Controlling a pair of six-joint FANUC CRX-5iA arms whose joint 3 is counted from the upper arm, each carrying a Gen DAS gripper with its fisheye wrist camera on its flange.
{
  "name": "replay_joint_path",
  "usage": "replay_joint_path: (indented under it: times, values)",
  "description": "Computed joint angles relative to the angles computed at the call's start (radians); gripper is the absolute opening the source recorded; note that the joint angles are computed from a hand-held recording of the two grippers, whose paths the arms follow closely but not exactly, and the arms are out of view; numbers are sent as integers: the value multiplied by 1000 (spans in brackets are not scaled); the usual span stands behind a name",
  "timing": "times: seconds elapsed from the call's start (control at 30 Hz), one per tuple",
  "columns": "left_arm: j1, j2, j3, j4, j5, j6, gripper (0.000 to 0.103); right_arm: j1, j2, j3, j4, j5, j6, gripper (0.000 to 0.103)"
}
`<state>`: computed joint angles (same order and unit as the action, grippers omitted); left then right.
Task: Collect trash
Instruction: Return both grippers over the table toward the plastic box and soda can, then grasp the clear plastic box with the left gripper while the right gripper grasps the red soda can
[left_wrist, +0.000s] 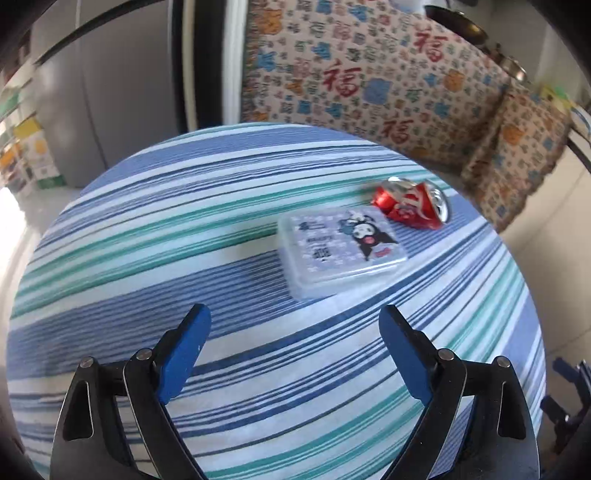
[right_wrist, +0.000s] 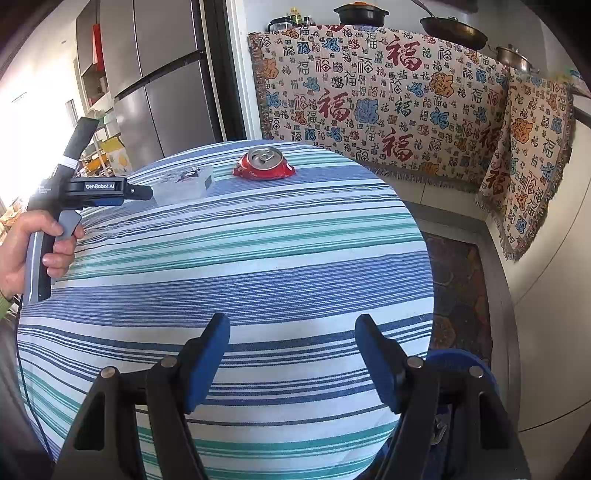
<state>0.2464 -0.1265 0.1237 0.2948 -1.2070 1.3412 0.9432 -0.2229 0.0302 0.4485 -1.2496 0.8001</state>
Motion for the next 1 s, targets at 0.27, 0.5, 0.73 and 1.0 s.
replay_joint_path:
  times: [0.27,0.5,0.73,1.0]
  values:
    - [-20,216,235,156,-104,-398,97,9,0,-10,-6,-22,3,72]
    - [-31,332,312,231,-211,-476,97,-24,3,5,-35,-14,12,72]
    - [-33,281,233,245,-288,-620,97,-162,162,213,-143,9,264,77]
    - [-55,252,201,198,-185,-542,78,-314,553,728,-369,-57,588,83]
